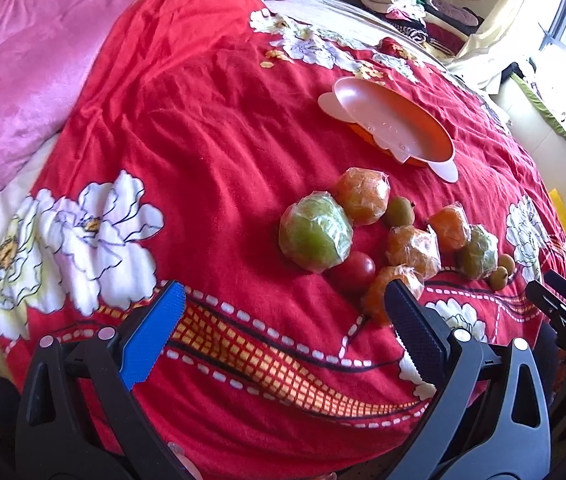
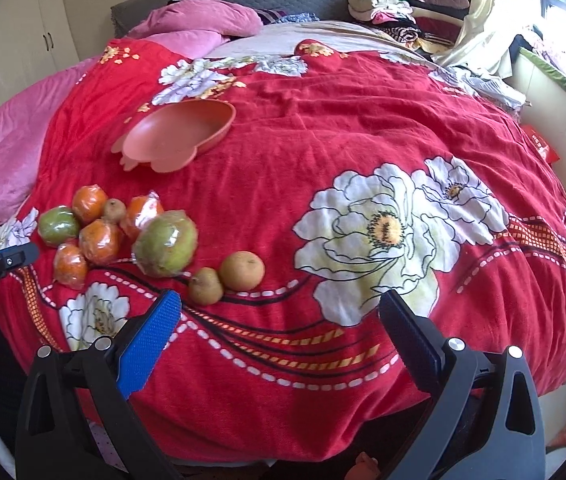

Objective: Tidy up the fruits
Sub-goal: 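Close the left gripper on the wrapped green fruit while the right approaches a brown kiwi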

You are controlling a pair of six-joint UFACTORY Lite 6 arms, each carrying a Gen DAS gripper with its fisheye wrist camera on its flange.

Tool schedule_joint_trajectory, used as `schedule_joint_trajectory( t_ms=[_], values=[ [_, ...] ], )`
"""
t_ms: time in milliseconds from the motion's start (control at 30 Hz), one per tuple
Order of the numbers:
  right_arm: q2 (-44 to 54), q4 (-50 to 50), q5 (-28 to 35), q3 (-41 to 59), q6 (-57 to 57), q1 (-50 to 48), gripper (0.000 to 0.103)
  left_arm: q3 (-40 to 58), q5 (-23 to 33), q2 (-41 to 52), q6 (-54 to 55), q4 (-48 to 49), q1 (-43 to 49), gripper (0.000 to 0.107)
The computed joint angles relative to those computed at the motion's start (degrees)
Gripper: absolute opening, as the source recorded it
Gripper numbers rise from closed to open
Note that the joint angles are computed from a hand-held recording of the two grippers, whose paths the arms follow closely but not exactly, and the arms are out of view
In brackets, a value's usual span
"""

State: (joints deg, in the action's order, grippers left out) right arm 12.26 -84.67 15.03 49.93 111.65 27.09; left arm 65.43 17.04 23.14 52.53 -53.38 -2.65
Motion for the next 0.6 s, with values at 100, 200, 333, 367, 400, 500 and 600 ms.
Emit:
schedule_joint_trajectory(
  t_ms=[100,200,333,367,400,500,600],
  values=[
    [1.23,1.42,-0.7,0.62,-2.57,-1.41,0.098,2.24,0.9,1.71,2.71,-1.94,-0.2,0.094],
    [2.18,1.31,-0.52,1.13,-3.4,-1.87,0.098,5.21,2.41,3.99,4.69,-2.98,-0.08,0.092],
    [3.03,1.09,-0.64,1.51,-4.88,-2.24,0.085,8.95,4.5,6.81,4.62,-1.89,0.25,0.081],
    [3.44,1.51,-0.65,1.79,-5.72,-2.31,0.082,9.57,4.92,7.33,5.04,-2.03,0.38,0.079],
    [4.14,1.9,-0.87,2.3,-6.67,-2.5,0.081,10.15,5.3,7.83,5.06,-1.87,0.47,0.078],
    [5.14,1.08,-2.13,2.94,-6.83,-3.26,0.074,12.01,6.34,9.21,4.77,-1.08,0.54,0.073],
    [5.35,1.45,-2.22,3.3,-7.69,-3.45,0.067,13.18,6.82,10.04,4.33,-0.08,0.68,0.068]
  ],
)
